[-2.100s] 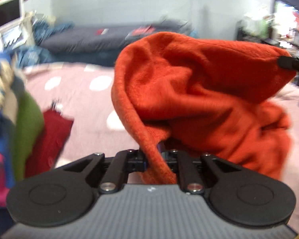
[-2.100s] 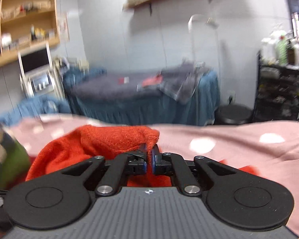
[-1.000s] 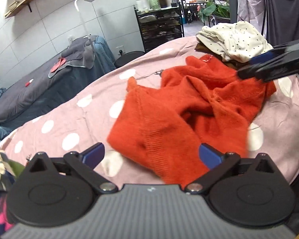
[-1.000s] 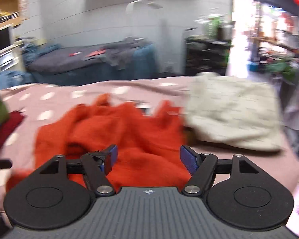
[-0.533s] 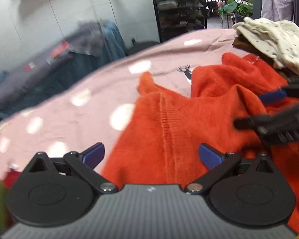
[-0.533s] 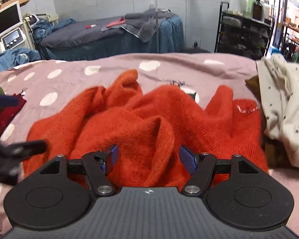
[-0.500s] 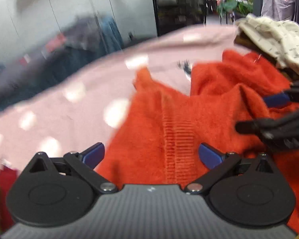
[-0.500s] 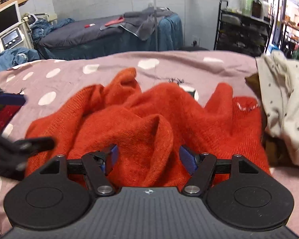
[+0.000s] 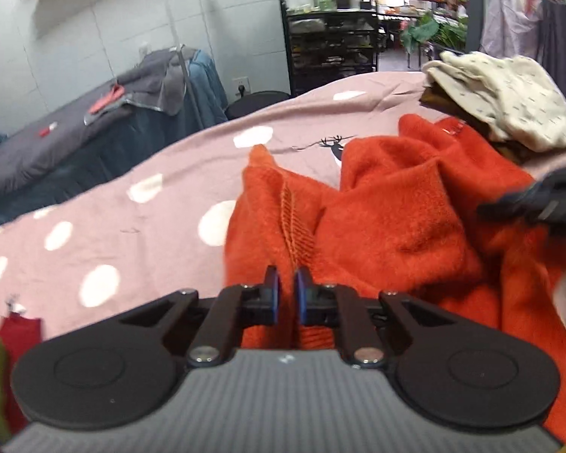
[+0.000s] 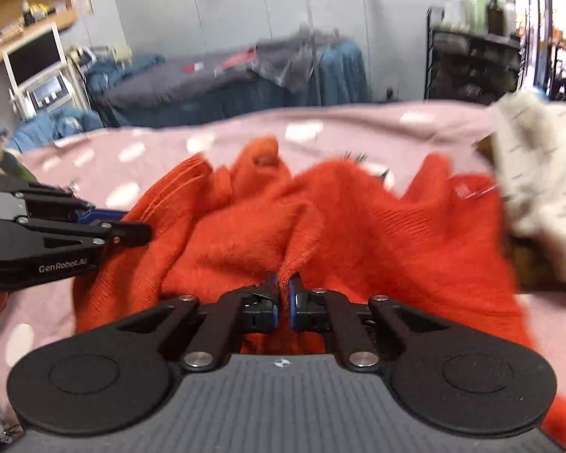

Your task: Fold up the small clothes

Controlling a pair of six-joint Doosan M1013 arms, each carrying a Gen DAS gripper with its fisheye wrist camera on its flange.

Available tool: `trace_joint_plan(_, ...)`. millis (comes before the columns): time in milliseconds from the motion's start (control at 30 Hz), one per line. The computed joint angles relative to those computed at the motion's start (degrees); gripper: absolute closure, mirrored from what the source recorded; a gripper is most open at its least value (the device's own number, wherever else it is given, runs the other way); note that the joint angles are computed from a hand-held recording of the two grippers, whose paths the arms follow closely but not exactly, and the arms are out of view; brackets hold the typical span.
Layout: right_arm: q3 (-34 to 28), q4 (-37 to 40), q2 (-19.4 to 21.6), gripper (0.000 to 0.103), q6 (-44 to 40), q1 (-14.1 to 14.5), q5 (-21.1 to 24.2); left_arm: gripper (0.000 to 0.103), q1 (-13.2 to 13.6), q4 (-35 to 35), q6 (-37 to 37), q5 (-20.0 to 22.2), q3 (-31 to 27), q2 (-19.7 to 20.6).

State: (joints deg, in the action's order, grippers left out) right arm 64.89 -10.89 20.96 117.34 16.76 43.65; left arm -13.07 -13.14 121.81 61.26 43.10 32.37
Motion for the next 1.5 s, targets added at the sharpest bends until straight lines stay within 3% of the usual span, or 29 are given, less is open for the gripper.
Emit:
trace_joint_plan(133, 4.3, 2.8, -5.9, 0.095, -4.7, -0.2, 2.6, 0.094, 1.6, 0.9, 8.9, 6.2, 2.2, -2.9)
trace_joint_plan(200, 5.2, 4.5, -7.4, 0.095, -7.1, 0.0, 7.6, 0.094, 1.8, 3.8, 11.4, 13.7, 2.1, -3.1)
trace_joint_plan(267, 5.9, 8.1, -8.0, 0.095, -9.5, -0.2, 13.5, 0.094, 1.7, 7.2, 13.9, 18.3, 3.5, -3.6)
trace_joint_plan(367, 7.3, 11.5, -8.4, 0.095, -11.1, 0.1, 21.2, 0.096, 1.6, 11.0, 16.6, 18.1, 8.2, -6.0)
trace_joint_plan(433, 8.7, 12.8, -9.0, 0.095, -9.9, 0.2, 24.0, 0.092, 1.8, 11.7, 15.5, 18.2, 8.9, -6.4)
trace_joint_plan(467, 9.3, 13.3, -9.4, 0.095, -9.1, 0.0, 24.8, 0.089, 2.0, 11.8, 14.7, 18.4, 8.4, -6.3)
trace_joint_plan(500, 8.9, 13.3, -9.3, 0.102, -8.7, 0.0, 27.2, 0.077, 2.0, 12.4, 13.2, 17.7, 8.0, -6.2)
trace_joint_plan(533, 8.4, 12.5, -9.2, 0.1, -8.4, 0.0, 28.4, 0.058, 2.0, 12.5, 11.9, 16.3, 7.6, -6.3)
trace_joint_plan(567, 8.7, 11.0, -9.7, 0.097, -6.9, 0.2, 27.2, 0.049, 2.3, 11.4, 11.5, 15.4, 6.6, -6.1)
trace_joint_plan(600, 8.8, 10.1, -10.1, 0.078, -5.9, 0.1, 25.4, 0.04, 2.5, 9.8, 10.9, 13.8, 5.6, -6.0)
trace_joint_plan(667, 8.6, 6.0, -10.7, 0.055, -4.6, 0.5, 19.5, 0.03, 2.8, 6.6, 9.0, 8.6, 4.4, -6.2)
trace_joint_plan(700, 8.8, 3.7, -10.9, 0.017, -3.6, 0.7, 15.2, 0.012, 3.0, 4.4, 8.8, 6.3, 3.8, -6.2)
trace_joint_plan(733, 8.7, 2.4, -10.8, 0.0, -3.1, 0.7, 11.3, 0.0, 2.9, 2.4, 8.6, 4.5, 3.1, -5.8)
trace_joint_plan(800, 8.0, 2.5, -9.6, 0.0, -3.7, 0.2, 3.9, 0.0, 2.4, 0.3, 8.9, 0.3, 3.3, -5.5)
trace_joint_plan(900, 4.1, 7.5, -5.4, 0.0, -7.9, -0.6, 0.4, 0.0, 0.6, 2.4, 12.4, 0.2, 2.4, -3.2)
trace_joint_plan(967, 1.0, 9.4, -2.2, 0.0, -9.0, -0.9, 1.5, 0.004, -0.3, 3.7, 13.2, 0.5, 3.0, -2.3)
trace_joint_plan(1033, -1.7, 11.1, 0.6, 0.0, -9.1, -1.3, 4.4, 0.016, -0.3, 2.6, 14.6, 2.0, 3.3, -1.5)
trace_joint_plan(1100, -3.0, 12.0, 2.4, 0.0, -5.9, -1.6, 6.5, 0.016, -0.4, 0.6, 15.7, 3.3, 3.0, -0.4)
trace_joint_plan(1233, -1.4, 20.1, 3.4, 0.0, -1.6, -2.5, 6.2, 0.019, -0.6, -0.9, 16.3, 2.7, 2.4, 0.9)
trace_joint_plan(1267, -0.3, 22.7, 2.7, 0.012, -1.7, -2.5, 5.6, 0.021, -0.5, -1.8, 16.2, 3.6, 1.7, 1.5)
trace_joint_plan(1300, 1.1, 24.5, 2.1, 0.077, -2.6, -2.7, 3.6, 0.025, -0.5, -2.2, 16.0, 4.6, 0.8, 2.0)
trace_joint_plan(1333, 2.3, 23.4, 0.7, 0.094, -2.3, -2.3, 2.3, 0.027, -0.6, -2.3, 15.7, 5.7, -0.3, 2.6)
trace_joint_plan(1467, 5.6, 6.0, -3.8, 0.096, 4.5, -0.6, -3.4, 0.026, -0.1, -5.9, 16.6, 7.6, -1.4, 2.9)
trace_joint_plan(1500, 6.4, 0.4, -5.1, 0.096, 8.1, -0.2, -3.1, 0.026, -0.2, -5.7, 16.6, 7.3, -1.3, 2.7)
